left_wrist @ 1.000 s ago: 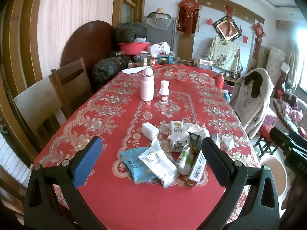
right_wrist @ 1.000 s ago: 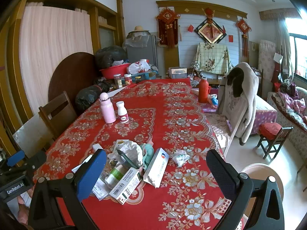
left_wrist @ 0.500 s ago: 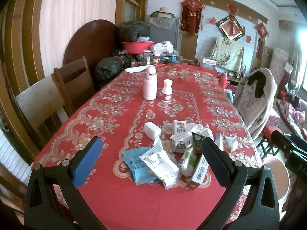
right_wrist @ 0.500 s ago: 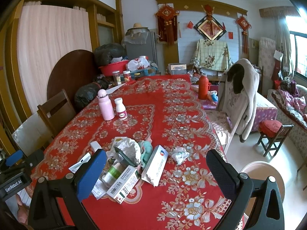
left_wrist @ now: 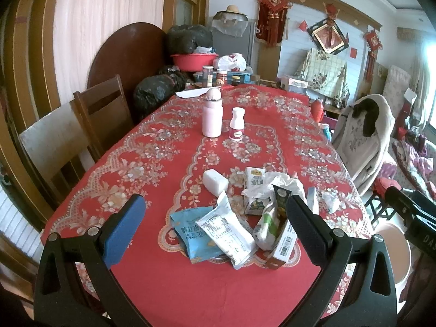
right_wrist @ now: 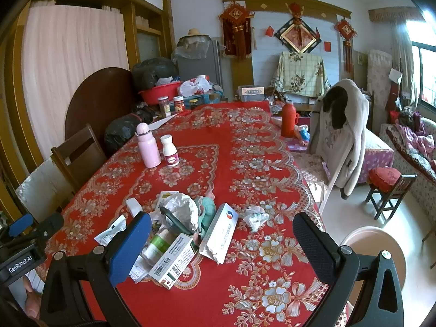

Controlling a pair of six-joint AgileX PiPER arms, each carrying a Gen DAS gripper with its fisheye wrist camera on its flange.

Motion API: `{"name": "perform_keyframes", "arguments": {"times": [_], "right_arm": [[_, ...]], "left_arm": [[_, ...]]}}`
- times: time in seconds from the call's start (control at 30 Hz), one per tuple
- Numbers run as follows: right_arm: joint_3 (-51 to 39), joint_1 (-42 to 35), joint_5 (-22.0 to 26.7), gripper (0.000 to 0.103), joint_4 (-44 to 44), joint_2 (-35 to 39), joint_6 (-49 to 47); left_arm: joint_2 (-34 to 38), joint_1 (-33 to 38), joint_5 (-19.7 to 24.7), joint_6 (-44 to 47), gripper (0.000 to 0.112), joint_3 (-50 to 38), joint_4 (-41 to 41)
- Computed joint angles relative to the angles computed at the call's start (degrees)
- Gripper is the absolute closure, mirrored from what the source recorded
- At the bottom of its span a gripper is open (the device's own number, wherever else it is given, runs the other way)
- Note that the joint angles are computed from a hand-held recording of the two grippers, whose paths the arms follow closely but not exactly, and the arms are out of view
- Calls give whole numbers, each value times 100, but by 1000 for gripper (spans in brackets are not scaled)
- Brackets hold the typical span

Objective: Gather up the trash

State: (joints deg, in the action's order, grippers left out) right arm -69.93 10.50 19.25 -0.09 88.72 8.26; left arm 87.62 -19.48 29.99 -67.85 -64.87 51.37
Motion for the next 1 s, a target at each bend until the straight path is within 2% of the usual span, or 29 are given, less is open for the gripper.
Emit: {"name": "perform_keyframes", "arguments": {"times": [0.6, 0.73, 1.0], "right_arm": [[-341, 71, 206, 0, -118, 347, 175], [-463, 77, 293, 0, -74, 484, 132], [-758, 92, 602, 0, 7, 826, -13]], "left_arm": [[211, 118, -145, 131, 10, -71, -151], [255, 270, -309, 281, 10, -25, -255], [442, 658, -554, 1053, 10, -82, -993]]}}
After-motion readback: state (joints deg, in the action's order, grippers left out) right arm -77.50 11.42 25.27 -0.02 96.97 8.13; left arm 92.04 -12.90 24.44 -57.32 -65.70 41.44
